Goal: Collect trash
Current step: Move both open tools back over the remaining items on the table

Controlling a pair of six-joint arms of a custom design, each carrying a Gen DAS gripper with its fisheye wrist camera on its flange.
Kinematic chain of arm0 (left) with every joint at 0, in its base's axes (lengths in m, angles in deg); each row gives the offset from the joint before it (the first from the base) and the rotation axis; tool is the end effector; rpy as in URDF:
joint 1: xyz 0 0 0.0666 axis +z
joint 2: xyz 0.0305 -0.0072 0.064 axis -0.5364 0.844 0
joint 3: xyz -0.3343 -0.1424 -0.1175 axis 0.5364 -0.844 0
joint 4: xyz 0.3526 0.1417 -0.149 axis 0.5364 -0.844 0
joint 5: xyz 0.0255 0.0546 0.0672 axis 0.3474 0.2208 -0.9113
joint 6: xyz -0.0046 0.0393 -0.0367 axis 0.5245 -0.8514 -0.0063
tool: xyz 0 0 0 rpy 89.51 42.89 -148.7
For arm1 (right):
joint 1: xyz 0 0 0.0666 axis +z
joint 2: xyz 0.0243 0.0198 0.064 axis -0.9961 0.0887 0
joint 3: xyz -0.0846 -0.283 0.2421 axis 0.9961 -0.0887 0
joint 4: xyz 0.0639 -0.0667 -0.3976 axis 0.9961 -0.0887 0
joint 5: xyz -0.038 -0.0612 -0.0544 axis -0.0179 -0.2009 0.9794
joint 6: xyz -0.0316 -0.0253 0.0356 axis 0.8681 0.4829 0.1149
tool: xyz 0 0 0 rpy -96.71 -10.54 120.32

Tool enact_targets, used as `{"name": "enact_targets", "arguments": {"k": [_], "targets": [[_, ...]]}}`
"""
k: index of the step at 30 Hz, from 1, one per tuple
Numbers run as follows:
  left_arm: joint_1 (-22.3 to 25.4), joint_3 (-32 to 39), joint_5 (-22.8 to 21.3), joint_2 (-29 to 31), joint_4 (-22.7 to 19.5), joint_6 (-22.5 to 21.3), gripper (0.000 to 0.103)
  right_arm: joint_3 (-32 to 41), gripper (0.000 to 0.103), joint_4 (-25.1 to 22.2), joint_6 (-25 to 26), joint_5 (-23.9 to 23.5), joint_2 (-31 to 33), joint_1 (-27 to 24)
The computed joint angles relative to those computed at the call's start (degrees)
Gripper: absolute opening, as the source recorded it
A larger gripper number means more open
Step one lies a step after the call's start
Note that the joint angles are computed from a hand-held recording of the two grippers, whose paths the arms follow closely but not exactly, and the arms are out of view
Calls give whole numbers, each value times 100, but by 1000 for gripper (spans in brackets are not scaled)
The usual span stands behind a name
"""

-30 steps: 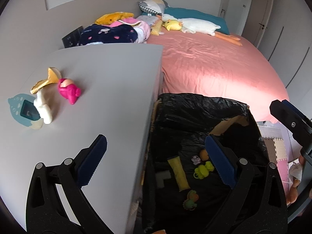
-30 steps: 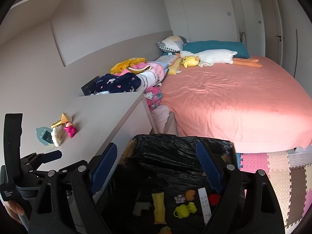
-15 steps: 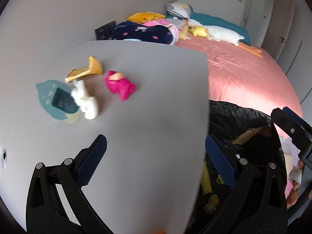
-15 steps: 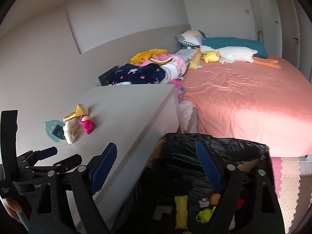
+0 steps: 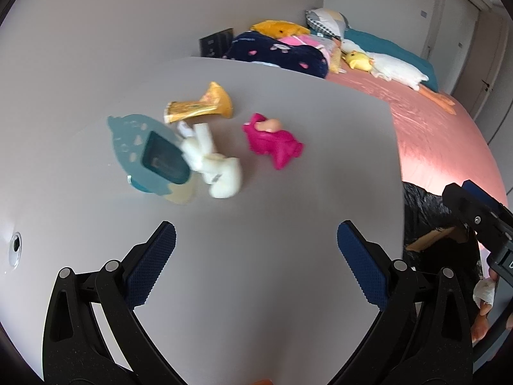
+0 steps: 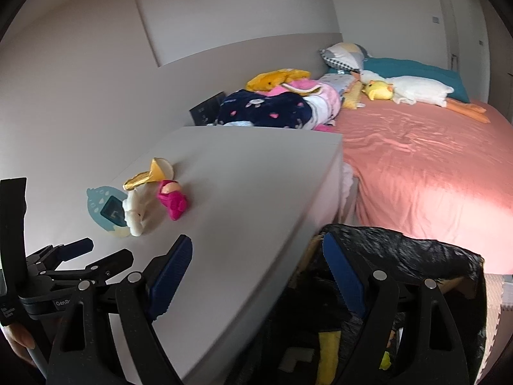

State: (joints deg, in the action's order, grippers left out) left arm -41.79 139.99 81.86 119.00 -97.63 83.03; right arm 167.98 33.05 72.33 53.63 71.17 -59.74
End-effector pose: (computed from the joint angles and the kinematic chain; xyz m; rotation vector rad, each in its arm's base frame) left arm 0.5549 -0.0873 0.4092 -0.1023 2.4718 0.0007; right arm 0.5837 0.2750 0.4011 -0.1845 2.2697 0.4225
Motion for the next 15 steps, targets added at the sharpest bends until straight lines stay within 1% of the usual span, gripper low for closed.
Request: {"name": "enact_targets", "arguments": {"k": [3,12,14,15], "targets": [[144,-29,102,-29,40,18,97,224,84,-92,79,-55,167,61],[525,-47,130,-36,170,140,97,963,84,-389,218,-192,712,214],[600,-14,143,-3,216,205,92,1130,84,-450,240,-197,833,236],[638,0,192,9,219,222,87,1183,84,-469,241,-198,871,243]]}}
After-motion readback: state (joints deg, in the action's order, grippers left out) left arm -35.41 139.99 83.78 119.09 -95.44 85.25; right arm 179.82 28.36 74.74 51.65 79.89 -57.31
